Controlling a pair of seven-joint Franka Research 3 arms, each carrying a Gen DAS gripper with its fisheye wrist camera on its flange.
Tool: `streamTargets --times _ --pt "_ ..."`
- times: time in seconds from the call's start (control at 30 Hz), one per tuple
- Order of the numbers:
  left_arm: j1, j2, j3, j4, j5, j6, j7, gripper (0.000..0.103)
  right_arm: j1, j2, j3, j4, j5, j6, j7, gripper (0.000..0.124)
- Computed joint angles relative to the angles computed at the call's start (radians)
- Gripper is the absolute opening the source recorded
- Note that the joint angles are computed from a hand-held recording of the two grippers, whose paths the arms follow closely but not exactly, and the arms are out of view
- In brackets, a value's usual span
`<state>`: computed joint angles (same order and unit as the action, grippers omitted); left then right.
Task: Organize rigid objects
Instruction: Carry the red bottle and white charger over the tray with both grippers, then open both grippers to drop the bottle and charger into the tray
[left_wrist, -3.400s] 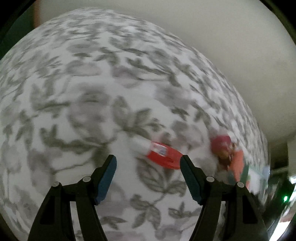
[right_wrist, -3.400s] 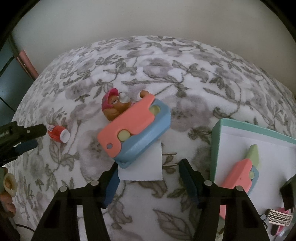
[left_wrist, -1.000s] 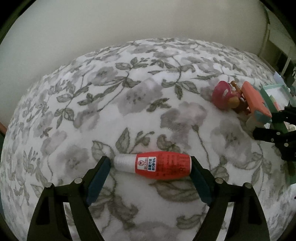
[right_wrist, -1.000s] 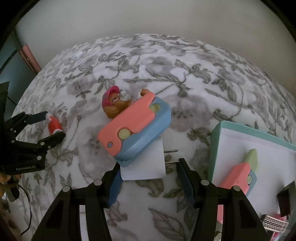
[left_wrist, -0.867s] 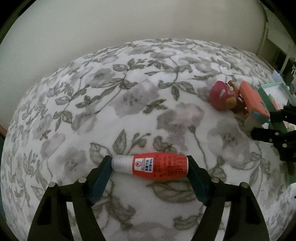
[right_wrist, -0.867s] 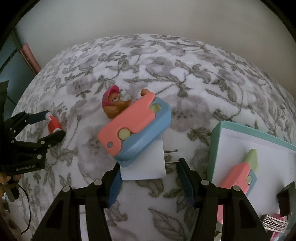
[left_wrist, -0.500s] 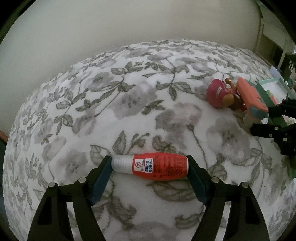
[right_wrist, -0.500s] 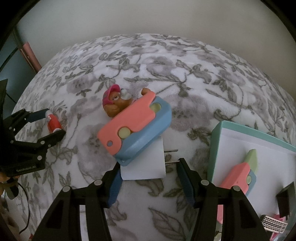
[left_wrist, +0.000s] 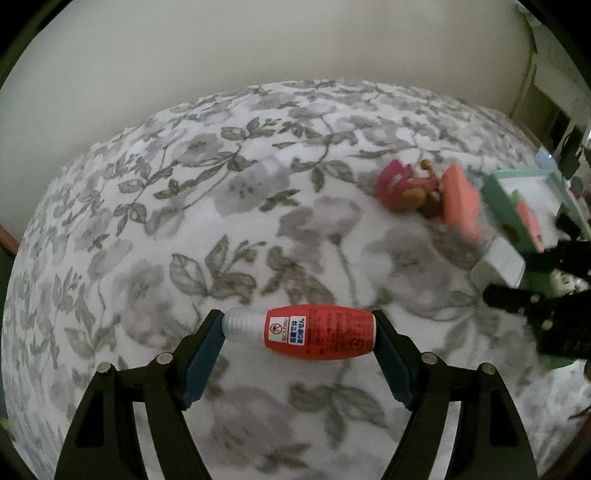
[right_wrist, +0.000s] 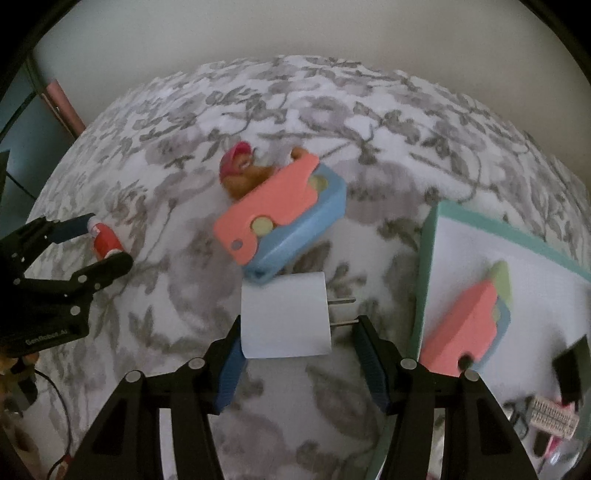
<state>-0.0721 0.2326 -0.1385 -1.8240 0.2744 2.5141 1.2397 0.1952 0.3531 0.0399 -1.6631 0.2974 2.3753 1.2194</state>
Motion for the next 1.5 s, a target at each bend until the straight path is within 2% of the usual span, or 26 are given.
streamTargets --times 0.23,0.37,0.53,0.7,0.93,1.23,1.33,1.5 --pt "-0.031 -0.074 -0.016 -0.006 -0.009 -0.001 -0.091 0.079 -0.027 -0.131 0.0 -0.119 0.077 0.038 -0.026 0.059" --pt "-0.058 -0.081 -0.034 0.026 -0.024 0.006 -0.155 0.079 -0.032 -0.191 -0.019 -0.168 0.066 0.056 0.002 0.059" --pt "-0.099 -0.035 -0.058 0.109 -0.054 0.002 -0.202 0.079 -0.059 -0.256 -0.048 -0.237 0.025 0.087 0.032 0.059" --pt "-0.155 0.031 -0.065 0.215 -0.014 -0.041 -0.247 0.079 -0.093 -0.28 -0.067 -0.256 0.02 0.088 0.054 0.06" --pt "-0.215 0.164 -0.075 0.383 -0.013 -0.091 -0.261 0.079 -0.137 -0.257 -0.087 -0.244 0.021 0.061 0.08 0.06" --pt "-0.282 0.359 -0.072 0.64 -0.03 -0.199 -0.22 0.079 -0.183 -0.17 -0.113 -0.171 -0.04 -0.055 0.161 0.06" --pt "-0.297 0.416 -0.074 0.717 -0.051 -0.233 -0.201 0.079 -0.195 -0.16 -0.109 -0.167 -0.027 -0.055 0.135 0.06" --pt "-0.3 0.452 -0.07 0.755 -0.081 -0.255 -0.19 0.08 -0.197 -0.153 -0.107 -0.157 -0.036 -0.056 0.118 0.061"
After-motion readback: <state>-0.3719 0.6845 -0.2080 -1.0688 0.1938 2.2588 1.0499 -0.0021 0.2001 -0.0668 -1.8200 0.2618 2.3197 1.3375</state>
